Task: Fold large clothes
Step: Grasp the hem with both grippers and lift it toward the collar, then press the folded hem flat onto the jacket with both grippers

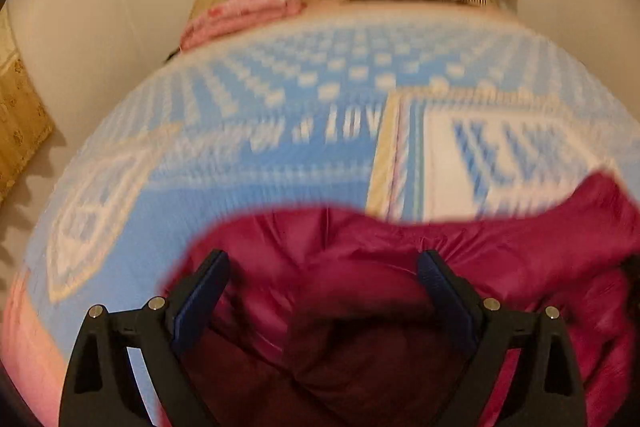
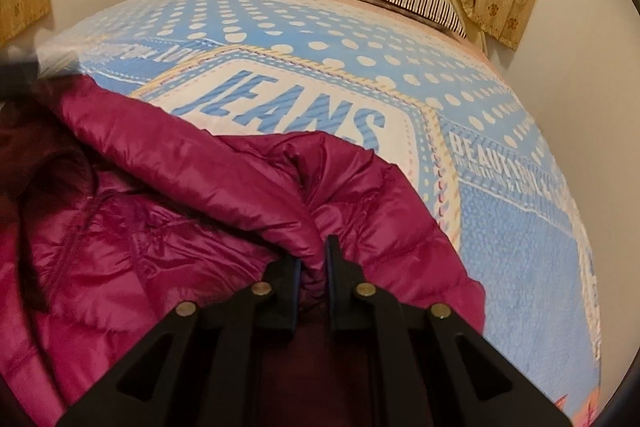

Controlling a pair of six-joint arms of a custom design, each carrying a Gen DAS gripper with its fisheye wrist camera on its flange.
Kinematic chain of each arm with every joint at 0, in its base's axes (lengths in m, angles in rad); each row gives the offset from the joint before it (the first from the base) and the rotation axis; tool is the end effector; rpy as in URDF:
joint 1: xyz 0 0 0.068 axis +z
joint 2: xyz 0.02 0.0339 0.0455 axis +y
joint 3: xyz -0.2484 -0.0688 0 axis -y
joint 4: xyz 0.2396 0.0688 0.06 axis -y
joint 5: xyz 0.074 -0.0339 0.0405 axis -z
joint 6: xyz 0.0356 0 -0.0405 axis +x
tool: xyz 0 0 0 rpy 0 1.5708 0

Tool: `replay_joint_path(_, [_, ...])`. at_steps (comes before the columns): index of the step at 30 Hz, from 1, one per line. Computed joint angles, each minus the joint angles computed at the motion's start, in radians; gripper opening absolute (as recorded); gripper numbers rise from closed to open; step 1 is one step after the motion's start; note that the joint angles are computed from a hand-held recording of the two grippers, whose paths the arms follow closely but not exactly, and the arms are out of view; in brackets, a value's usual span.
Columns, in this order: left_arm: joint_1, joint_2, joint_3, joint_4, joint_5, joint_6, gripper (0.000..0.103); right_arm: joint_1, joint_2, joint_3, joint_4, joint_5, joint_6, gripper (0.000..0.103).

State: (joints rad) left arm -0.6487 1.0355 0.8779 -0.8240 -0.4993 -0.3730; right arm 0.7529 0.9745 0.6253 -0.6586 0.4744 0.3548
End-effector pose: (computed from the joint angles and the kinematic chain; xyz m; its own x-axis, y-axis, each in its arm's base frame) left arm 0.1679 -0.1059 0.2613 -0.7330 0.1542 -0.6625 0.0551 0.9842 0.1682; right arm 0.1443 0.1130 0.2041 -0.7282 -0.2588 -0.6347 -0.1892 0.9659 -0.1768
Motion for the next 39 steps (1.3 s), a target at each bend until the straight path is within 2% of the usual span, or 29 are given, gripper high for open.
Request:
replay_joint_path(1, [0.003,-0.021,-0.031,0.016,0.005,-0.001,0.095,-0.009,-0.041,0.001,-0.028,-0.038,-0.004,0.019])
replay_joint_path(3, [0.002,-0.041,-0.045,0.03,0.008,-0.002,0.095,0.006,-0.098,0.018,-0.092,-0.043,0.009,0.031])
replay_joint_path(5, [0.004,-0.034,-0.043,0.035,0.012,0.006,0.095,0.025,-0.165,0.05,-0.166,-0.046,0.052,0.032])
replay_joint_path(8, [-0.011,-0.013,-0.029,0.029,0.005,0.002,0.095,0.057,-0.243,0.095,-0.211,-0.021,0.138,0.036])
replay_joint_path(10, [-0.034,-0.015,-0.015,0.003,-0.013,-0.004,0.095,0.048,-0.244,0.114,-0.168,-0.037,0.169,0.049])
replay_joint_path(12, [-0.058,-0.012,0.007,-0.017,-0.041,-0.009,0.095,0.028,-0.151,0.138,-0.067,-0.042,0.169,0.055])
replay_joint_path(14, [-0.078,-0.047,0.042,-0.041,-0.054,-0.032,0.095,-0.01,-0.046,0.158,0.016,-0.083,0.161,0.055])
replay_joint_path(17, [-0.086,-0.097,0.078,-0.018,-0.009,-0.027,0.095,-0.028,0.081,0.166,0.085,-0.135,0.172,0.054])
replay_joint_path(19, [-0.075,-0.083,0.082,0.011,0.04,-0.014,0.095,-0.012,0.117,0.146,0.111,-0.132,0.174,0.054])
replay_joint_path(21, [-0.038,-0.054,0.056,0.05,0.128,-0.018,0.095,-0.008,0.129,0.116,0.131,-0.119,0.178,0.054])
replay_joint_path(24, [-0.002,0.019,0.008,0.071,0.192,-0.044,0.095,-0.033,0.115,0.066,0.16,-0.147,0.188,0.054])
replay_joint_path(29, [-0.004,-0.003,-0.054,0.118,0.192,-0.056,0.095,-0.027,0.102,0.014,0.198,-0.148,0.17,0.054])
replay_joint_path(36, [-0.038,0.065,-0.048,0.121,0.13,-0.063,0.098,-0.038,0.11,-0.037,0.266,-0.165,0.17,0.054])
replay_joint_path(39, [-0.035,0.075,-0.053,0.133,0.134,-0.065,0.098,-0.026,0.137,-0.028,0.27,-0.146,0.173,0.054])
